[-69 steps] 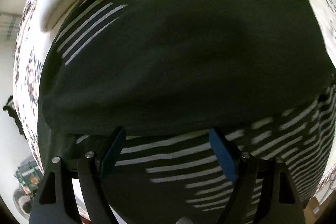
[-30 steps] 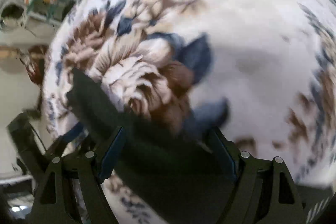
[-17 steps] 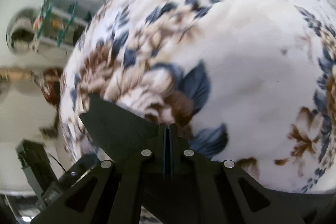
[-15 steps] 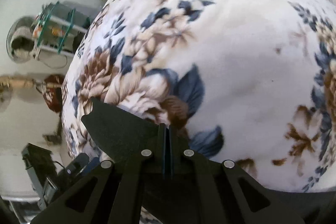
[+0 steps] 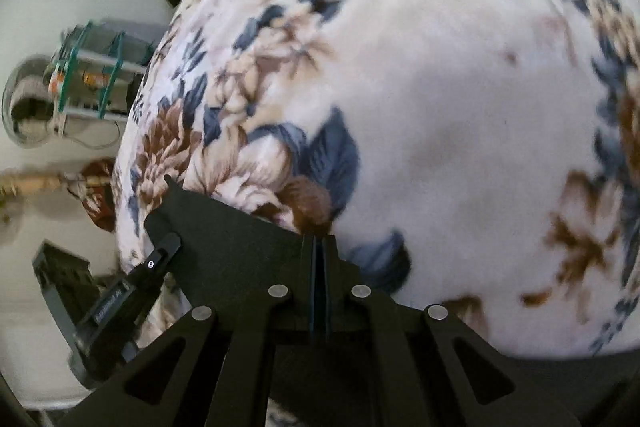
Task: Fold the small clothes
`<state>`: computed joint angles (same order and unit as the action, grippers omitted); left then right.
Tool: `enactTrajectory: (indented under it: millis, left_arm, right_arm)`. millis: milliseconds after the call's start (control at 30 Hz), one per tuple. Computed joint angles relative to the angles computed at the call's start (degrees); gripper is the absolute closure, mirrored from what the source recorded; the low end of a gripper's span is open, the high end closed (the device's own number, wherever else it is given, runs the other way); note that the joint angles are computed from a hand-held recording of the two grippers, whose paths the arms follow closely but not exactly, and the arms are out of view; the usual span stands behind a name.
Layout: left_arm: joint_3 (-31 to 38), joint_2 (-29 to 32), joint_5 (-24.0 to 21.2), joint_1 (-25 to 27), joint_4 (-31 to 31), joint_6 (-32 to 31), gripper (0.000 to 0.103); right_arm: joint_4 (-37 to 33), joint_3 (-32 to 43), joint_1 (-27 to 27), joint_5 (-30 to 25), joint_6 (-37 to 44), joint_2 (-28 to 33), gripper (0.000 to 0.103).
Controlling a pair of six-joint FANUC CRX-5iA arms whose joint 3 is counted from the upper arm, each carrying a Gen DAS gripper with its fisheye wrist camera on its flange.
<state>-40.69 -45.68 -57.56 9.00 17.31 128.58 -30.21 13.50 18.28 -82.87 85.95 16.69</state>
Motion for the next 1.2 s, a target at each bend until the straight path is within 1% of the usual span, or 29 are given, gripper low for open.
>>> enactTrajectory:
  millis: [33,67,100,133,167,200,233,300,333,367,400,433,467,500,533,600,667,700,767,800,867,900,933,1000,1067,1167,1200]
  left_arm:
    - [-1.49,-1.56,-1.06,2.57,3.37,-1.45,0.096]
    - [-2.48,-2.20,-1.79,4.11,5.68,-2.09,0.092]
    - [-4.48,-3.76,-2.76,6.53,9.10,-3.60,0.078]
    - [-5.56,-3.84,-2.23,6.96,11.08,-4.27,0.066]
    - [-6.41,-4.24,-1.76,7.12,12.17,-4.41,0.045]
    - [-8.02,-4.96,0.00,7.06,14.01,-4.79,0.041]
    - [-8.64,-5.03,0.69,6.99,14.87,-5.06,0.041]
    - [-7.56,-2.25,2.23,5.03,13.37,-4.69,0.041]
    - [-6.24,-0.83,3.32,3.52,11.15,-3.82,0.041]
    - [-3.58,1.35,3.86,1.25,6.89,-1.86,0.043]
    - [-1.34,3.18,3.80,-0.55,3.56,-0.60,0.046]
    - [2.22,5.85,3.09,-3.41,-1.60,1.54,0.058]
    - [6.40,9.17,1.29,-6.53,-6.82,3.25,0.092]
    - [9.22,11.55,-0.49,-8.48,-9.85,4.16,0.098]
    - [11.88,13.64,-1.93,-10.51,-12.63,4.94,0.097]
    - [15.53,15.50,-3.33,-13.79,-16.58,6.56,0.097]
    - [20.69,17.87,-5.85,-18.50,-21.09,8.44,0.098]
    - [23.91,19.35,-7.40,-21.61,-23.55,9.45,0.098]
    - [29.29,22.06,-10.03,-27.42,-27.45,10.66,0.098]
    - [33.18,24.22,-11.63,-31.66,-29.69,11.16,0.098]
    - [39.25,28.14,-13.38,-37.92,-31.84,10.83,0.098]
    - [41.65,29.83,-13.55,-40.57,-32.10,10.46,0.098]
    - [46.26,33.19,-14.80,-45.15,-32.94,10.09,0.098]
    - [52.15,37.74,-15.58,-50.47,-33.30,8.78,0.098]
    - [59.88,44.08,-16.35,-56.50,-33.35,8.03,0.098]
    - [70.27,53.74,-16.24,-62.81,-30.46,6.35,0.098]
    - [73.02,56.54,-15.86,-64.18,-28.84,6.10,0.098]
  right_arm:
    - [0.16,-0.23,-0.63,-0.43,-1.33,-0.44,0.078]
    - [0.34,-1.07,-1.19,0.11,-2.73,-1.42,0.049]
    - [1.19,-2.55,-1.86,1.13,-4.10,-3.05,0.037]
    - [1.60,-5.17,-3.34,2.99,-5.99,-5.83,0.028]
    - [1.57,-7.09,-4.73,3.88,-7.29,-7.84,0.027]
    - [2.07,-9.18,-6.19,4.40,-9.12,-9.96,0.027]
    - [3.03,-11.67,-7.88,4.81,-11.27,-12.45,0.027]
    - [5.49,-17.14,-11.65,5.87,-15.75,-17.77,0.021]
    - [7.28,-19.89,-13.52,6.17,-18.32,-20.48,0.017]
    - [8.92,-21.78,-14.69,6.35,-20.21,-22.40,0.016]
    - [12.02,-24.30,-15.90,6.56,-22.84,-24.90,0.016]
    - [17.36,-27.13,-15.94,6.42,-26.40,-27.35,0.013]
    - [22.53,-29.38,-15.34,5.90,-29.78,-28.97,0.007]
    - [28.11,-32.26,-15.52,5.10,-32.74,-31.04,0.004]
    - [30.68,-33.96,-15.92,4.72,-33.64,-32.23,0.001]
    - [36.70,-37.62,-17.00,3.48,-34.02,-34.11,0.001]
    - [39.81,-40.08,-19.14,3.03,-32.34,-35.32,0.001]
    - [40.42,-40.68,-20.05,2.86,-31.90,-35.61,0.001]
    - [40.00,-41.17,-24.04,2.60,-30.31,-36.19,0.001]
    - [40.21,-41.55,-26.04,2.65,-29.54,-36.63,0.001]
    - [40.18,-41.77,-28.85,2.84,-28.02,-37.41,0.001]
    - [38.76,-40.74,-31.83,3.03,-25.36,-37.15,0.001]
    - [37.50,-39.65,-34.36,2.84,-22.88,-36.79,0.001]
    - [34.84,-37.33,-39.61,2.89,-18.14,-35.56,0.001]
    - [30.94,-34.66,-45.59,2.34,-12.72,-34.28,0.001]
    - [23.16,-29.52,-55.07,-0.72,-6.10,-31.09,0.001]
    - [19.42,-27.06,-60.01,-2.10,-2.88,-29.14,0.001]
